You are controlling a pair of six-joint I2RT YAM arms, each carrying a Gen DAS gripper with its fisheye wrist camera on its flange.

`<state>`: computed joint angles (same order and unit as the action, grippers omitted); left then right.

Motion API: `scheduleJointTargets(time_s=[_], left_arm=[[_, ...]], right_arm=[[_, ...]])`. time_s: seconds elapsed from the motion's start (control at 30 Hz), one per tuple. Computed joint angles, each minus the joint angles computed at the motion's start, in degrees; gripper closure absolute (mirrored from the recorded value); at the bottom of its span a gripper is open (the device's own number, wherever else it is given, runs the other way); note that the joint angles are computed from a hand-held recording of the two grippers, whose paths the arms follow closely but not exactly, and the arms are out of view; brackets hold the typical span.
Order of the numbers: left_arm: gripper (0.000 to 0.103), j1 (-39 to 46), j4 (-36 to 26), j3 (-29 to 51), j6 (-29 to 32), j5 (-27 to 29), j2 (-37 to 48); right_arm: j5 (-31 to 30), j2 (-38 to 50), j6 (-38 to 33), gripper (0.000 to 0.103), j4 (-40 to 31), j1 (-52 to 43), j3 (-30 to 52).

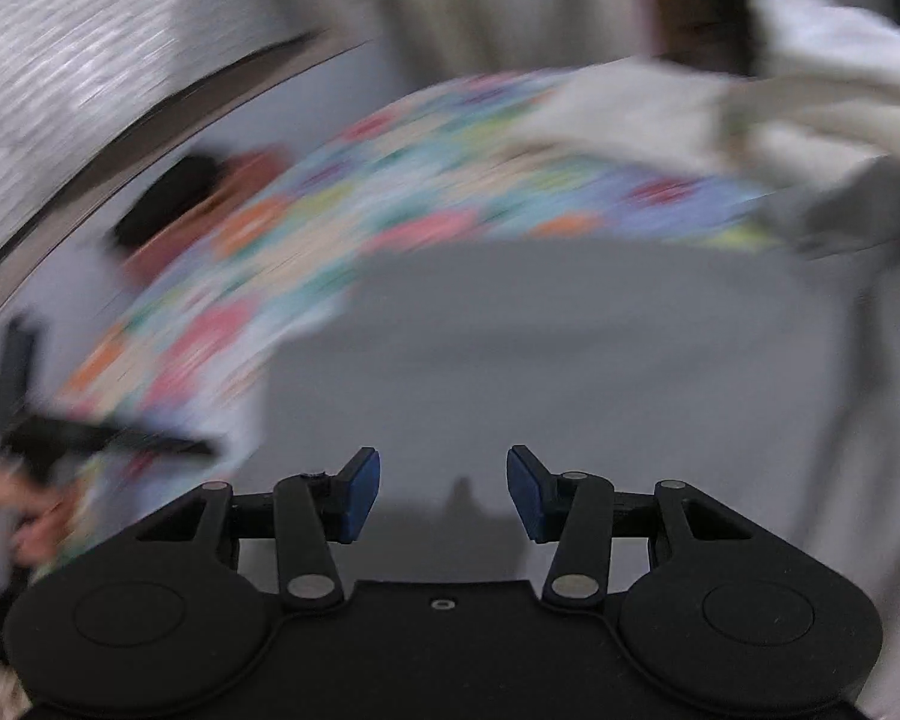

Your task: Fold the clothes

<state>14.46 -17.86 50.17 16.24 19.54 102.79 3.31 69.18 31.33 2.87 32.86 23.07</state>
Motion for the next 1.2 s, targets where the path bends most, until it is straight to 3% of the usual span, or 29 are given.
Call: scheduleJointTargets(time_s=[0.03, 0.1, 0.17, 0.23, 0.3, 0.37, 0.4, 0.43, 0.47, 0.5, 0.57, 0.63, 0.7, 0.77, 0.8, 0.87, 0.93, 1.0, 1.03, 1.1, 1.2], left_arm=[[0.056, 1.1, -1.1, -1.4, 1.1, 0.7, -0.8], [0.043, 2.8, -1.9, -5.0, 3.1, 0.5, -3.4], [0.036, 3.4, -0.6, -10.2, 4.5, -2.3, -7.7], [0.015, 4.1, -0.4, -14.0, 7.4, -2.8, -10.7], [0.005, 3.9, -1.7, -15.4, 9.7, -3.6, -10.7], [0.008, 3.7, -0.5, -18.2, 10.9, -3.8, -12.6], [0.027, 4.1, 0.4, -19.7, 11.9, -2.7, -13.9], [0.07, 5.1, 0.0, -20.4, 12.6, -0.8, -15.6], [0.092, 6.4, -1.1, -20.8, 13.3, 1.3, -17.6], [0.099, 7.8, -2.3, -21.2, 14.1, 3.6, -19.6], [0.099, 10.5, -3.9, -22.9, 14.6, 7.1, -25.8], [0.099, 15.1, -7.6, -25.7, 14.2, 7.1, -38.2], [0.099, 22.7, -16.0, -26.5, 17.0, 10.6, -49.0], [0.099, 25.9, -21.8, -27.1, 20.8, 10.8, -53.2], [0.099, 25.1, -22.1, -28.4, 21.9, 9.0, -54.2], [0.098, 19.0, -16.2, -32.2, 18.0, 1.5, -51.6], [0.092, 15.5, -11.4, -32.1, 13.5, -2.6, -45.0], [0.088, 16.2, -12.8, -30.2, 11.8, -1.7, -45.4], [0.079, 16.7, -13.7, -29.1, 12.0, -1.2, -46.2], [0.073, 17.9, -15.5, -26.8, 12.8, 0.1, -47.4], [0.064, 19.6, -19.5, -21.0, 14.5, 6.5, -42.7]], right_arm=[[0.7, 1.7, 1.3, 0.051, 1.4, 4.1, 0.2], [3.1, 5.6, 3.5, 0.051, 3.4, 12.1, 1.1], [6.8, 8.8, 4.5, 0.051, 4.1, 19.2, 2.4], [10.5, 11.7, 5.2, 0.051, 3.6, 25.1, 3.8], [13.5, 13.9, 6.3, 0.05, 2.7, 29.2, 4.9], [15.1, 15.3, 7.6, 0.05, 2.0, 32.2, 5.4], [16.6, 16.0, 8.5, 0.05, 1.6, 33.8, 5.8], [17.2, 16.0, 8.6, 0.05, 1.3, 34.4, 5.7], [18.1, 16.1, 9.2, 0.05, 1.2, 35.4, 5.6], [18.9, 16.2, 9.8, 0.049, 1.0, 36.3, 5.5], [20.4, 15.9, 10.9, 0.049, 1.1, 37.3, 4.9], [22.5, 14.8, 12.5, 0.047, 0.7, 38.0, 4.3], [23.3, 13.5, 13.5, 0.044, 0.1, 37.7, 3.4], [21.6, 13.2, 13.8, 0.041, -0.8, 36.7, 2.8], [20.6, 13.1, 13.8, 0.041, -1.3, 36.2, 2.5], [17.4, 14.5, 13.7, 0.041, -1.6, 35.0, 2.0], [13.1, 17.1, 13.7, 0.041, -1.2, 33.8, 1.7], [13.3, 18.0, 14.7, 0.041, 0.3, 34.7, 0.6], [13.7, 17.3, 15.6, 0.041, 1.2, 35.2, -0.4], [12.0, 14.5, 16.7, 0.041, 1.8, 34.6, -2.5], [10.7, 8.1, 17.9, 0.041, 0.5, 33.7, -5.6]])
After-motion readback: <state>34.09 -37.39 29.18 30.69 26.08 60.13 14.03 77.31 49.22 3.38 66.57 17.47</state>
